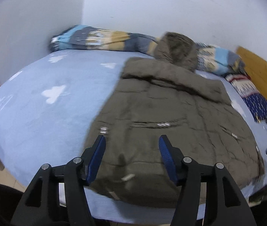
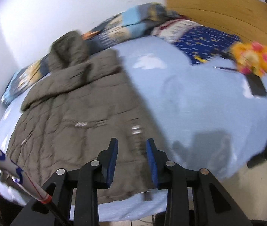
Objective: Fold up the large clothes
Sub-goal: 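Release the hem and withdraw both grippers above the jacket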
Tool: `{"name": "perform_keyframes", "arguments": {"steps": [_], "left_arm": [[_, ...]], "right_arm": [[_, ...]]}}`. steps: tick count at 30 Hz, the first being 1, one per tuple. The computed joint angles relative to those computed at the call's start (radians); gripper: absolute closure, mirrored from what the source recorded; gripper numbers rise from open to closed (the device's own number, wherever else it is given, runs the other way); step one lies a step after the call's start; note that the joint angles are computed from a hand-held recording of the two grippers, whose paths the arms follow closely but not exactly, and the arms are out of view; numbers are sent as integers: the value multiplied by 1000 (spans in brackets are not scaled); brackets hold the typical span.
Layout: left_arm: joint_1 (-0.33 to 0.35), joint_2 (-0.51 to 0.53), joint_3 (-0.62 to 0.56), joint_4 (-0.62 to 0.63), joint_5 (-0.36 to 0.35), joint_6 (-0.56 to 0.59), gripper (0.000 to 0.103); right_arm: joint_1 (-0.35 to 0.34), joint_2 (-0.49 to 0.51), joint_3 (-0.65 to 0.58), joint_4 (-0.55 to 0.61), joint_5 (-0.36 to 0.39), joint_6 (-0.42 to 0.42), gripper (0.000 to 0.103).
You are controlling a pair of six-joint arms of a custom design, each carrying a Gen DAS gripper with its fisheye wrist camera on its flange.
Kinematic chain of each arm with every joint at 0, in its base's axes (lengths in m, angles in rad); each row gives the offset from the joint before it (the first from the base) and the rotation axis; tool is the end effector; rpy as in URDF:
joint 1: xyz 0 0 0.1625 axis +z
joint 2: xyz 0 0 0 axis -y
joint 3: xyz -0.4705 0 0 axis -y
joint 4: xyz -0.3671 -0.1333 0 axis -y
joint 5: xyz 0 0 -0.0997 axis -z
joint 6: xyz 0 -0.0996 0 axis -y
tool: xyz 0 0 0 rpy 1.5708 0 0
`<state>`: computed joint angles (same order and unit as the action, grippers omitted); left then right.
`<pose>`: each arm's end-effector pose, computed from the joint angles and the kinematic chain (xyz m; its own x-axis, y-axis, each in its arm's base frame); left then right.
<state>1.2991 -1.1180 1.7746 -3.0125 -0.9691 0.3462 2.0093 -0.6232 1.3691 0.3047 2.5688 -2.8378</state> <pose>0.0149 -0.6531 0.3739 -0.7836 0.0767 -0.6165 0.4845 0.6967 -0.5291 0.2963 -0.5149 0.0916 -0.7477 0.3763 0.5471 -0.1517 0.7054 -0.6924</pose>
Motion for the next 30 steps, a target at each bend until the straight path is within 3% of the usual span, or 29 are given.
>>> {"name": "perform_keyframes", "arguments": {"steps": [9, 13, 16, 20, 30], "left_arm": [[-19, 71, 13, 87, 30, 22, 45], [-2, 89, -19, 217, 48, -45, 45], [-9, 88, -25, 234, 34, -53, 45], [-38, 82, -41, 213, -7, -34, 45], [-75, 190, -320, 312, -53, 20, 44]], "right_arm": [[4, 155, -181, 154, -83, -71, 69], [-10, 198, -220, 240, -101, -29, 69], [-28, 206, -230, 285, -138, 25, 69], [-30, 188, -214, 262, -159, 25, 69], [-7, 158, -283, 247, -174, -47, 69]]}}
